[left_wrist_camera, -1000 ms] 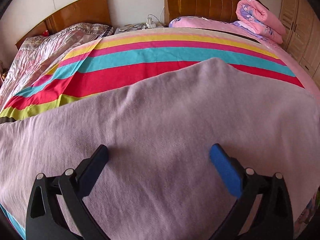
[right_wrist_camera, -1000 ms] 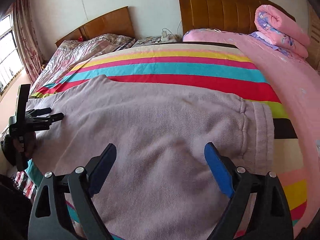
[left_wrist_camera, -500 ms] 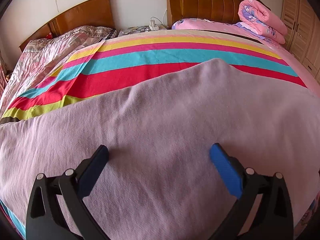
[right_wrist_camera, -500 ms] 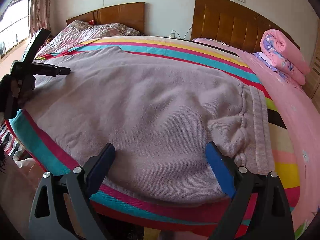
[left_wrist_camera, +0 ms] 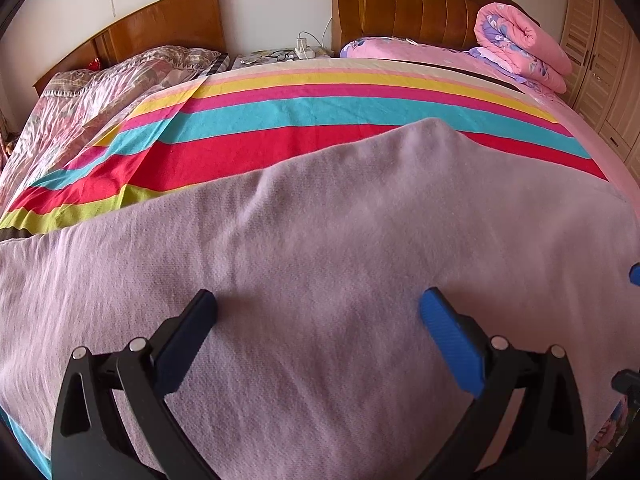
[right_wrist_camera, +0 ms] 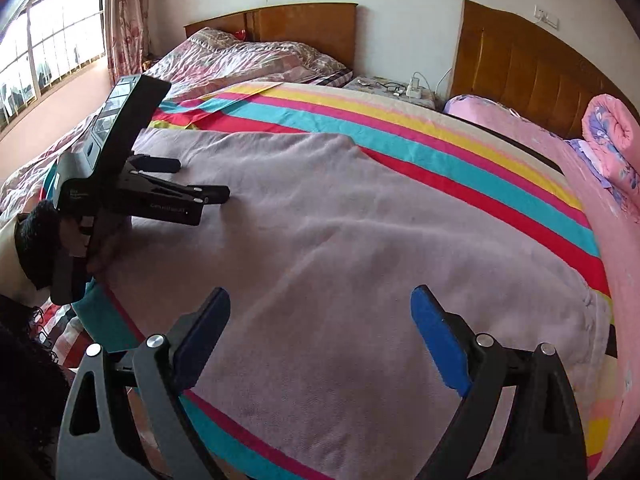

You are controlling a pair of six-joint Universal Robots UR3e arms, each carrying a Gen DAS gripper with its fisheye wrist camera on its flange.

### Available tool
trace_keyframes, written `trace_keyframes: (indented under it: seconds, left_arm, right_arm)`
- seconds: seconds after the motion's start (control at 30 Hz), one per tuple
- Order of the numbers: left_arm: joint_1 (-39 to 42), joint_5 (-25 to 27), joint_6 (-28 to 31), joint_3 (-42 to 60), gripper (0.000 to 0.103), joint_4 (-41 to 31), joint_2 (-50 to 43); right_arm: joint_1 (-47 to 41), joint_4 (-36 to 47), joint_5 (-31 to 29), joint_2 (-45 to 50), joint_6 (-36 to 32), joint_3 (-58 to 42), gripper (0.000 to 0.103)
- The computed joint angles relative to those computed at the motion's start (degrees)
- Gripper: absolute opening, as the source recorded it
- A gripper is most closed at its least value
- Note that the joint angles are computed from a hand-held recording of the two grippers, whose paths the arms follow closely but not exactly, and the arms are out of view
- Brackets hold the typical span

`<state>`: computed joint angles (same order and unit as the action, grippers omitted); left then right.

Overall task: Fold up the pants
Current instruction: 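Move the left tool to the edge of the folded lavender sweatpants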

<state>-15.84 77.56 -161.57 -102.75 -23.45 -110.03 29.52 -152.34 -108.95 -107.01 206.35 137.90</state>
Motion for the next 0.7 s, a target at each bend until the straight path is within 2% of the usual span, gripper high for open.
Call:
trace_keyframes:
  seconds: [0.03, 0.07, 0.13, 0.23, 0.3, 0.37, 0.4, 0.53, 0.57, 0.63, 0.7]
  left_arm:
    - [0.32, -0.65, 0.2, -0.24, 0.102, -0.15, 0.24]
    - [1.13, -2.05, 0.47, -0.61, 0.102, -0.42, 0.64]
    - [4.55, -7.53, 0.51, -2.69, 0.102, -0.85, 2.74]
    - [14.64, -20.95, 0.95, -8.72, 0.102, -3.09, 9.6]
    - [23.35, -29.16, 3.59, -13.35, 0.102, -5.91, 15.19]
    - [32.93, -34.14, 5.51, -18.17, 0.102, -7.96, 21.27]
    - [38.24, -36.64, 7.46, -19.55, 0.102, -11.2, 24.13]
    - [58.86, -42.25, 17.24, -21.89, 0.102, -26.31, 32.11]
    - [63.41, -42.57, 18.6, -20.92, 0.102, -29.39, 31.77]
    - [69.84, -41.35, 17.15, -17.82, 0.102, -31.62, 27.71]
    - [75.13, -43.69, 17.3, -12.41, 0.101, -37.96, 21.09]
  right_arm:
    - [1.18, 0.69, -0.86, 3.58, 2.05, -0.82, 0.089]
    - [3.41, -2.3, -4.0, 4.76, 3.35, -0.34, 0.092]
    - [3.45, 3.97, -3.2, 3.39, 5.5, -2.74, 0.092]
    - [7.28, 14.19, -9.27, 4.86, 7.41, -11.12, 0.092]
    - [8.75, 11.58, -10.72, 7.33, 5.5, -14.49, 0.092]
    - [7.51, 6.44, -8.08, 11.35, -0.26, -18.43, 0.092]
    - [7.02, 2.49, -6.13, 14.92, -2.67, -20.42, 0.092]
    - [7.09, 1.06, 1.36, 35.01, -12.56, -42.82, 0.092]
    - [7.44, -0.03, 3.84, 40.09, -15.37, -48.82, 0.092]
    - [8.7, -0.76, 7.81, 49.7, -20.77, -60.81, 0.092]
    - [10.17, -0.17, 10.24, 58.23, -25.45, -72.81, 0.092]
